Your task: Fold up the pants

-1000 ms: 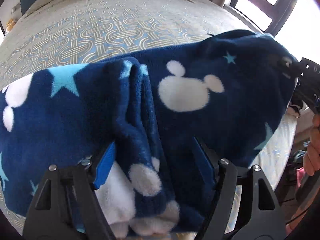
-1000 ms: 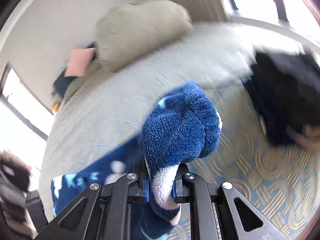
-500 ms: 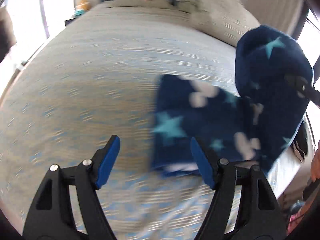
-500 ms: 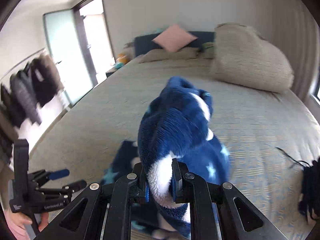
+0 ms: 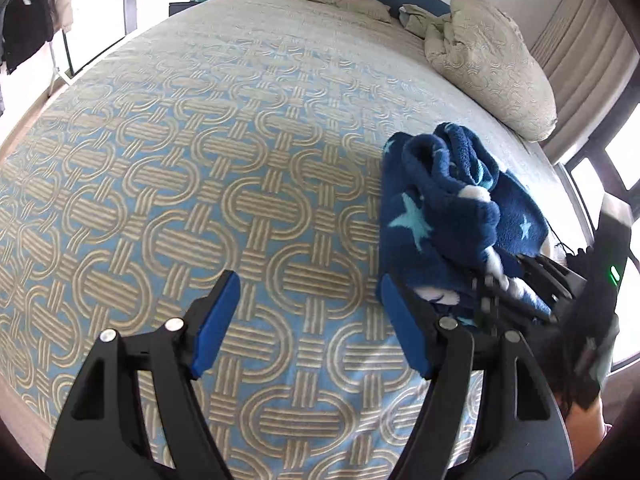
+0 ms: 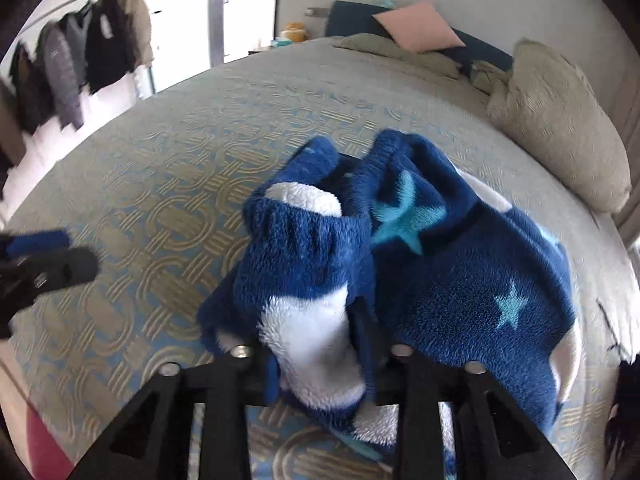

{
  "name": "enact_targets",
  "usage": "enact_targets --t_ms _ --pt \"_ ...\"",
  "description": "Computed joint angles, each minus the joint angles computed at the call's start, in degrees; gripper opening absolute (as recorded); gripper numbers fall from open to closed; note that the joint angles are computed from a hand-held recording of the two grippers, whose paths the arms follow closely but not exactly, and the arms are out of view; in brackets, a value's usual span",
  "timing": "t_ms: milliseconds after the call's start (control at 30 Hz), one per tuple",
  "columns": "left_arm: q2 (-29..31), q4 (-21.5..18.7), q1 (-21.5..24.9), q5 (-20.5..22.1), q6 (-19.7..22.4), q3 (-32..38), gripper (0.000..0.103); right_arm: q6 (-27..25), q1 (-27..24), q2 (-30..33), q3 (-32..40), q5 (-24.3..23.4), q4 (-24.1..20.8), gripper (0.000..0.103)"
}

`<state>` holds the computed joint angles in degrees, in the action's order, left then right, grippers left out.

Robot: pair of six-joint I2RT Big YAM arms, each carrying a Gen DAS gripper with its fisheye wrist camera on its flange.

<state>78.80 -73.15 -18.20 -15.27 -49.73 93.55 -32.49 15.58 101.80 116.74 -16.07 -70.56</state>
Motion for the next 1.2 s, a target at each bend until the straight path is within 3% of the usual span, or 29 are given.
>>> enact_targets --t_ms 67,167,200,300,433,500,567,700,833,867,900,933,967,1000,1100,1200 --pt "0.7 0.3 0.1 0.2 0.8 1.1 0.074 -2.5 -1.4 -0.3 2.0 -3.5 -5.0 0.055" --pt "3.0 0.9 -0.4 -0.1 2.7 5.1 0.074 -3.5 -5.3 0.8 6.8 -13.1 -12.4 0.055" --pt "3.6 0.9 -0.8 -0.5 3.4 6.3 0.074 -2.6 -7.8 2.5 10.3 -17.8 -16.1 0.055" --pt "6.8 0.7 -1.7 -1.1 6.6 11.3 0.074 3.3 -12.2 7.5 18.8 -23.0 -21.6 0.055" --pt "10.7 1.1 -2.4 0.1 8.0 16.9 0.074 11.5 -14.3 11.7 24.2 -18.0 -22.1 0.055" --pt "13.5 1.4 -2.3 1.5 10.4 20.6 0.074 12.3 -15.4 13.7 26.1 -19.4 -24.2 0.055" --pt "18.3 -2.1 -2.0 3.6 14.0 26.9 0.074 12.4 -15.9 14.8 26.8 -20.2 -25.7 0.055" --pt "28.3 -12.8 -1.2 4.8 19.4 39.9 0.074 10.7 -15.9 12.2 20.6 -19.9 -23.6 0.055" --pt "33.5 -17.9 1.1 13.3 21.3 45.1 0.074 9.5 -16.0 11.0 17.3 -20.3 -23.0 0.055" --pt "34.2 -18.7 1.7 15.5 20.8 45.4 0.070 9.5 -16.0 11.2 17.4 -20.2 -23.0 0.055" --pt "35.2 -20.4 2.2 17.2 20.1 46.4 0.057 9.6 -16.0 11.4 17.3 -20.1 -23.0 0.055" --pt "35.7 -21.8 2.6 18.3 19.3 46.9 0.023 9.8 -16.0 11.5 17.3 -20.0 -23.0 0.055" --pt "34.5 -20.3 3.3 21.2 18.2 44.8 0.023 10.0 -16.0 11.6 17.9 -20.1 -23.6 0.055" --pt "31.2 -15.9 4.1 24.2 15.4 40.7 0.022 10.0 -16.0 11.6 17.8 -20.3 -23.6 0.055" --pt "22.7 -4.4 4.6 28.6 13.4 32.2 0.022 9.1 -16.7 11.2 17.4 -21.6 -23.5 0.055" --pt "17.3 -0.9 3.2 25.6 15.6 27.3 0.022 6.3 -17.2 10.5 16.5 -23.2 -24.3 0.055"
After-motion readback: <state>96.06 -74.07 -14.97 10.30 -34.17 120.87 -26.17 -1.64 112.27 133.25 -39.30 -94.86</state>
